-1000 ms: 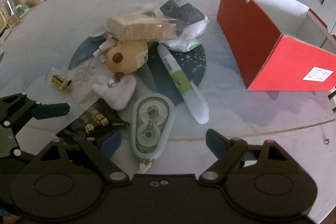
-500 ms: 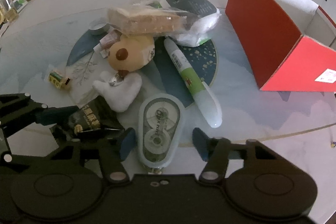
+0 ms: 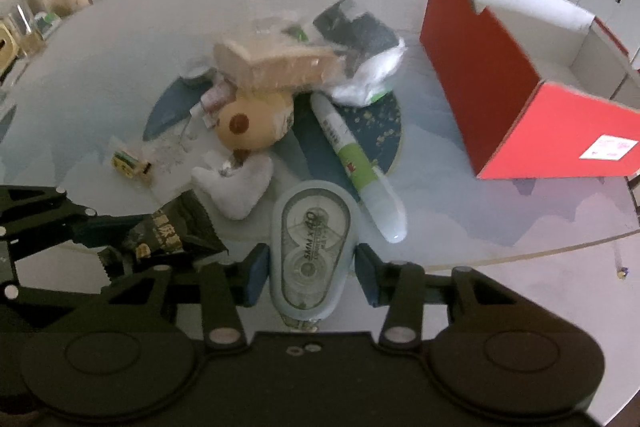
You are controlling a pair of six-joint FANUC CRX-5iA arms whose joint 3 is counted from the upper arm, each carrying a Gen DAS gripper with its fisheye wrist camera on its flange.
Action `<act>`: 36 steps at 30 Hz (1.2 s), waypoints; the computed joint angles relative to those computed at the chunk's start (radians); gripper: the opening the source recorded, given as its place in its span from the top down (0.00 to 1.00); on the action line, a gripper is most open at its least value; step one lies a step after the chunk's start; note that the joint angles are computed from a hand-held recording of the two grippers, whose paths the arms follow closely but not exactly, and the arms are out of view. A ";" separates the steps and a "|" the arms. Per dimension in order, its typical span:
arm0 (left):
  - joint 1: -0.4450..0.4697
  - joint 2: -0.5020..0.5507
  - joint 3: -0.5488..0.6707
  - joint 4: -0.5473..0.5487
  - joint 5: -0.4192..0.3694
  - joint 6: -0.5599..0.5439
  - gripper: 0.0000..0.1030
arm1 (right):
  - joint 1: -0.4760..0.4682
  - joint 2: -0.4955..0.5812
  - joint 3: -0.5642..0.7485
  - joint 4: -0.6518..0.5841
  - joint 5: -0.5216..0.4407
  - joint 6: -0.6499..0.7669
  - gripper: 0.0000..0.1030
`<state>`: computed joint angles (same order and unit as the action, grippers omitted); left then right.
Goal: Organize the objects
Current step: 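Grasp the black snack bag with the left tool while the right tool grasps the white tape dispenser, then carry both items over the red box and open both tools to drop them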
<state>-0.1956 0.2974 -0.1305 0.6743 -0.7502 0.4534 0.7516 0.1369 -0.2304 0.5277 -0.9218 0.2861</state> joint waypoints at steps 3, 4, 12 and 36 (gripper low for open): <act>-0.006 -0.012 -0.001 0.021 0.006 -0.012 0.64 | 0.002 -0.042 -0.025 0.029 0.008 -0.019 0.56; -0.009 -0.014 0.003 0.027 0.007 -0.012 0.64 | 0.001 -0.054 -0.030 0.036 0.007 -0.018 0.56; -0.052 -0.011 0.073 0.037 0.012 0.071 0.64 | -0.032 -0.168 -0.076 0.073 0.027 0.032 0.56; -0.279 0.216 0.550 -0.253 0.014 0.630 0.63 | -0.344 -0.307 -0.130 -0.029 0.162 0.422 0.56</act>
<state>-0.4747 0.5130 0.4194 0.4212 -0.7364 1.0837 0.4075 -0.1704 -0.3606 0.4986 -0.7601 0.7078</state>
